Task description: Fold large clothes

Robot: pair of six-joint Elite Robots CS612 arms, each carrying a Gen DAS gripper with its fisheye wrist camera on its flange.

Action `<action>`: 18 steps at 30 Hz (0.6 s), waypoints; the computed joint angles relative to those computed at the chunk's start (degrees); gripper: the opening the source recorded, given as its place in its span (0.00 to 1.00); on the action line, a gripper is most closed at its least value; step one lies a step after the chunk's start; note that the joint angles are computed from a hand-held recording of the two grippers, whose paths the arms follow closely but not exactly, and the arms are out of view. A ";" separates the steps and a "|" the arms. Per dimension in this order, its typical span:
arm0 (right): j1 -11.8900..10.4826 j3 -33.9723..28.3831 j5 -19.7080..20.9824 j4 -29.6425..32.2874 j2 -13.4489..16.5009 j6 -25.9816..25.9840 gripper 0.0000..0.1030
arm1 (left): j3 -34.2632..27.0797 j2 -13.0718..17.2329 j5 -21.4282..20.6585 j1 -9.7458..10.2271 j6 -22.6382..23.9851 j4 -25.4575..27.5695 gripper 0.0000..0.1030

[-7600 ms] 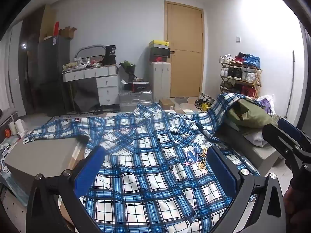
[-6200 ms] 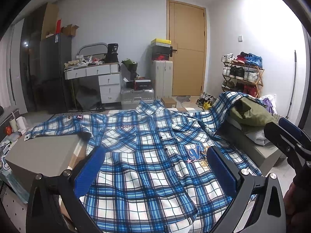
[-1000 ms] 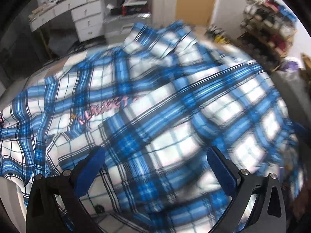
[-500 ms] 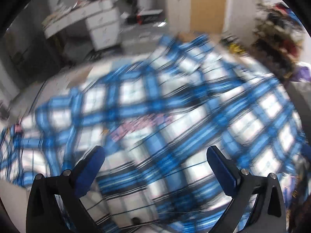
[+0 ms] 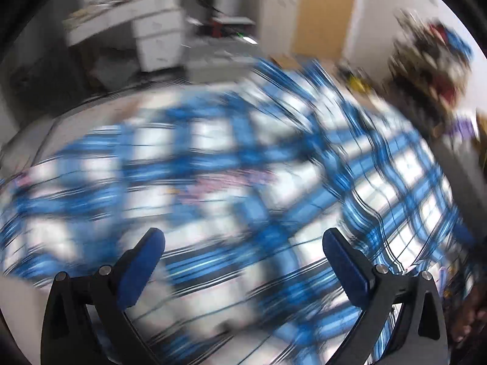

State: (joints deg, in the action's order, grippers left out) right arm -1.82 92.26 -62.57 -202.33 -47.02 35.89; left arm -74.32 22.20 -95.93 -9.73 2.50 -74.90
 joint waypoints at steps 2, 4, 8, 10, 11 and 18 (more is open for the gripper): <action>-0.09 0.05 -0.13 -0.24 0.06 0.55 0.84 | -3.57 0.96 2.62 1.80 -4.17 -1.57 0.98; -0.25 0.10 -0.05 -0.70 0.19 1.42 0.84 | -6.40 1.70 4.12 4.14 -8.34 -2.18 0.98; -0.24 -0.18 1.13 0.52 0.28 0.81 0.85 | -8.82 2.71 9.79 8.38 -16.12 -4.47 0.98; 0.06 -0.36 0.26 1.75 0.03 -0.71 0.85 | -9.00 3.49 11.80 9.67 -20.43 -4.57 0.98; 0.19 -0.39 -0.14 2.12 -0.07 -1.46 0.85 | -8.25 3.29 12.07 11.29 -24.05 -4.07 0.98; 1.21 0.13 -6.00 4.52 -1.10 -4.13 0.85 | -1.13 2.53 6.44 16.01 -37.72 -4.80 0.98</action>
State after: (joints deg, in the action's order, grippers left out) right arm -0.60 92.39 -68.57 -197.82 -48.12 31.76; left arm -75.45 24.73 -89.49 6.28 -35.22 -79.70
